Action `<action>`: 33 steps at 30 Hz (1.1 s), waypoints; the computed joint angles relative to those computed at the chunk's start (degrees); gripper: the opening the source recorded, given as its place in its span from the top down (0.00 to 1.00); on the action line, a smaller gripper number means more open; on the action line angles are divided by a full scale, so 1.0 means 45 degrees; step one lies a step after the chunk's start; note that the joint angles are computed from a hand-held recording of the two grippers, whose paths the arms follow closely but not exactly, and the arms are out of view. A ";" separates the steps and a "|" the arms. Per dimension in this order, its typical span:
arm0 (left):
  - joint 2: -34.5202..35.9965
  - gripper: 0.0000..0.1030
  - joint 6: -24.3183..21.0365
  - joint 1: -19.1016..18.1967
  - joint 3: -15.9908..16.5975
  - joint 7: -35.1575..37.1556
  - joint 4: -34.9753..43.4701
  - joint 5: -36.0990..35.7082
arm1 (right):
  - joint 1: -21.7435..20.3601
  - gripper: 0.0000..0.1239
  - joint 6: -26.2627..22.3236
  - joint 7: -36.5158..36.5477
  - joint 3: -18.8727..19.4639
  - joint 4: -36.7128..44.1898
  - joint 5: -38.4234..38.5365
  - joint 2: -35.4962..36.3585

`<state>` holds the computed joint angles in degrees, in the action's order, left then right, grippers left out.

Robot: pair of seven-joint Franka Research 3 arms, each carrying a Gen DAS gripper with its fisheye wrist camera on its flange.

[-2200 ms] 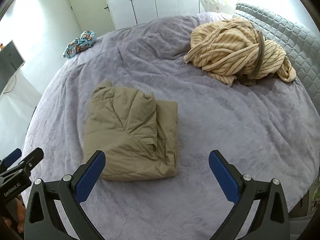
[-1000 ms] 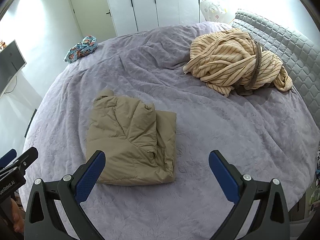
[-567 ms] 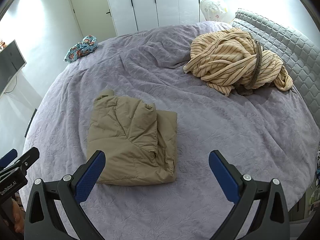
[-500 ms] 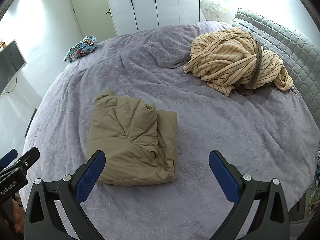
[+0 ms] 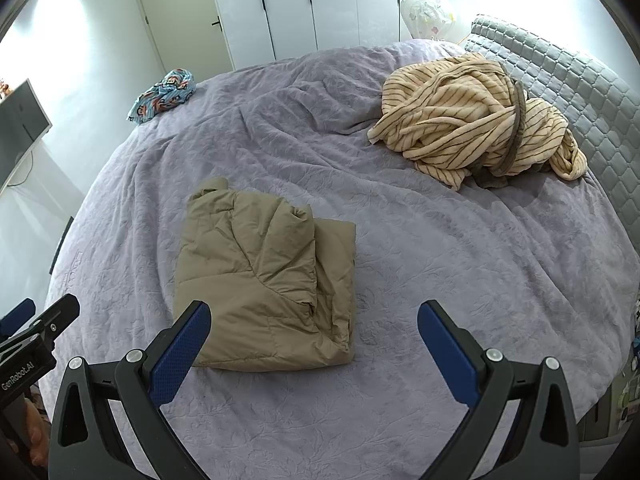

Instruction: Fold large clothes

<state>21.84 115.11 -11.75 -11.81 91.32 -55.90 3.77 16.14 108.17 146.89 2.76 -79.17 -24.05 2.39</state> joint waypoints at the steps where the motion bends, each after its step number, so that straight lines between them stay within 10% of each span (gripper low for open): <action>1: 0.0041 0.00 -0.0037 -0.0010 0.0001 -0.0003 0.0063 0.0010 | 0.0003 0.17 0.0004 0.0000 0.0001 -0.0019 0.0021 -0.0010; 33: 0.0383 0.00 -0.0335 -0.0042 0.0024 0.0130 0.0612 0.0042 | -0.0062 0.17 0.0104 -0.0048 -0.0017 -0.0157 0.0215 -0.0022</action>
<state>23.56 113.60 -11.93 -11.70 91.90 -53.14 3.96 15.86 108.64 146.68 2.69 -79.88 -23.09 2.29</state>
